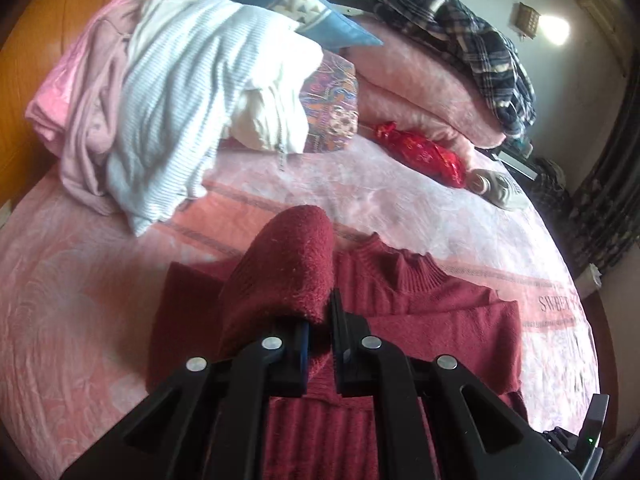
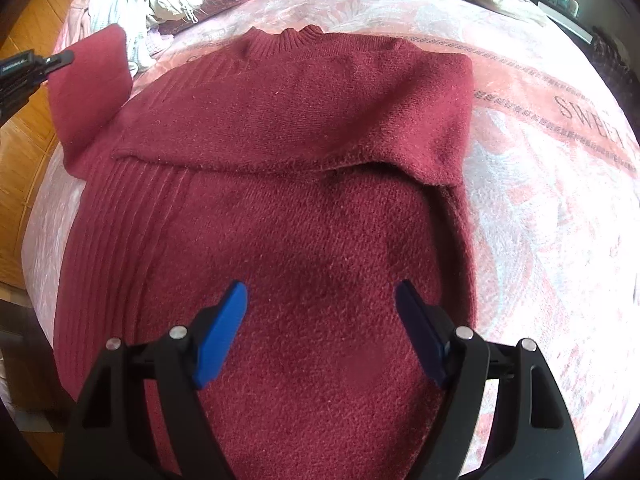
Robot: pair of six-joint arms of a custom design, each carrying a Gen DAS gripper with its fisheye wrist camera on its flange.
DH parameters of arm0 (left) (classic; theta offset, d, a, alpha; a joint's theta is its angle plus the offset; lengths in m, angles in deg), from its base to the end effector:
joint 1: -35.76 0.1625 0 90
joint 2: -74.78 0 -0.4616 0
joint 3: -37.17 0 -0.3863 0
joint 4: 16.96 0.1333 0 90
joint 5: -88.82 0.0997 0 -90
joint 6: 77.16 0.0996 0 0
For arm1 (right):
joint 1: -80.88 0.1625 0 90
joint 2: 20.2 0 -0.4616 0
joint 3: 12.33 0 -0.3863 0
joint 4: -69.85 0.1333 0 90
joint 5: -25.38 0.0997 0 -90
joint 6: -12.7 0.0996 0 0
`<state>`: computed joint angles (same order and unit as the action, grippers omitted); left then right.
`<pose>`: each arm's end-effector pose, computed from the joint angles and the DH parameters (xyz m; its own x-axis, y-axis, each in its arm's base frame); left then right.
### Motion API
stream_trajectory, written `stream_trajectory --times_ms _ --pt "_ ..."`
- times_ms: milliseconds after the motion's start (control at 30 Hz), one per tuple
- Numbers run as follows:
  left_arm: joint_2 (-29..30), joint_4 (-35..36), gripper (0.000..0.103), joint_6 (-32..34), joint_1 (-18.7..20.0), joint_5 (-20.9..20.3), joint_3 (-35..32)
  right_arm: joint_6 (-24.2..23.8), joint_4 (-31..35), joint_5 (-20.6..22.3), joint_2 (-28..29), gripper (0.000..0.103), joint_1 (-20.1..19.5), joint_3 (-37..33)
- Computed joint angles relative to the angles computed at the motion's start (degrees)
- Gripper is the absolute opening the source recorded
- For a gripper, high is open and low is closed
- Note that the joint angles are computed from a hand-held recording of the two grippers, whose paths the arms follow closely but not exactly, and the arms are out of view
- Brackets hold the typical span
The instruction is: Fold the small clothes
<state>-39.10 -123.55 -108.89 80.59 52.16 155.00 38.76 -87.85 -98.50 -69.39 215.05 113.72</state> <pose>-0.0687 -0.3689 0.5218 -0.8278 -0.1069 -0.5507 0.3017 0.7427 -0.5978 0.3866 -0.2863 0.0382 -0.7816 -0.2658 0.5643 -0.3835 0.9182 -0.0988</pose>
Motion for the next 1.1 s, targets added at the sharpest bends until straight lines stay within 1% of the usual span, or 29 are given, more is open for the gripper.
stream_trajectory --times_ms 67,167,367,467,567,733,800,833,933,967,1000,1033,1067,1100 --pt "1.2 -1.1 0.008 -0.5 -1.2 -1.3 1.7 -0.1 0.0 0.1 -0.7 0.077 0.2 0.5" --pt "3.6 -3.6 0.008 -1.0 -2.0 -3.5 3.9 0.7 0.5 0.0 -1.3 0.077 0.7 0.8" --pt "8.9 -9.0 0.008 -1.4 -2.3 -8.0 7.8 1.6 -0.9 0.1 -3.0 0.077 -0.3 3.1" --pt "11.1 -10.3 0.008 -1.5 -2.5 -8.7 9.4 1.6 -1.6 0.5 -4.0 0.077 -0.7 4.3" --pt "12.6 -10.3 0.008 -2.3 -1.6 -8.7 10.0 1.6 -2.1 0.8 -4.3 0.077 -1.1 5.1" --pt "14.5 -11.3 0.01 -1.7 1.2 -11.6 11.0 1.7 -2.5 1.9 -3.6 0.077 -2.5 5.5" --pt "15.5 -10.0 0.017 -1.6 2.7 -13.9 10.8 1.7 -2.0 1.6 -2.8 0.078 -2.9 5.3" --pt "16.0 -8.8 0.018 -1.8 3.6 -15.4 10.5 1.8 -1.9 1.5 -2.4 0.079 -3.0 5.2" --pt "13.9 -6.7 0.03 -2.1 3.7 -18.4 10.4 1.0 -2.3 1.7 -2.2 0.082 -3.4 5.3" --pt "12.2 -5.2 0.046 -2.4 3.3 -19.8 9.9 0.9 -2.0 1.8 -2.4 0.082 -3.5 5.2" --pt "10.5 -4.2 0.059 -2.6 2.7 -21.0 9.4 0.9 -1.6 2.1 -2.7 0.082 -3.6 5.1" --pt "8.2 -2.8 0.06 -2.5 1.7 -21.4 8.8 0.9 -1.0 2.3 -2.8 0.082 -3.7 4.8" --pt "6.4 -0.8 0.061 -2.7 0.6 -21.1 7.9 1.2 0.0 2.3 -3.0 0.08 -3.8 4.4" --pt "4.7 0.9 0.064 -2.6 -0.3 -20.5 7.1 1.7 1.1 2.0 -3.1 0.079 -3.7 3.9"
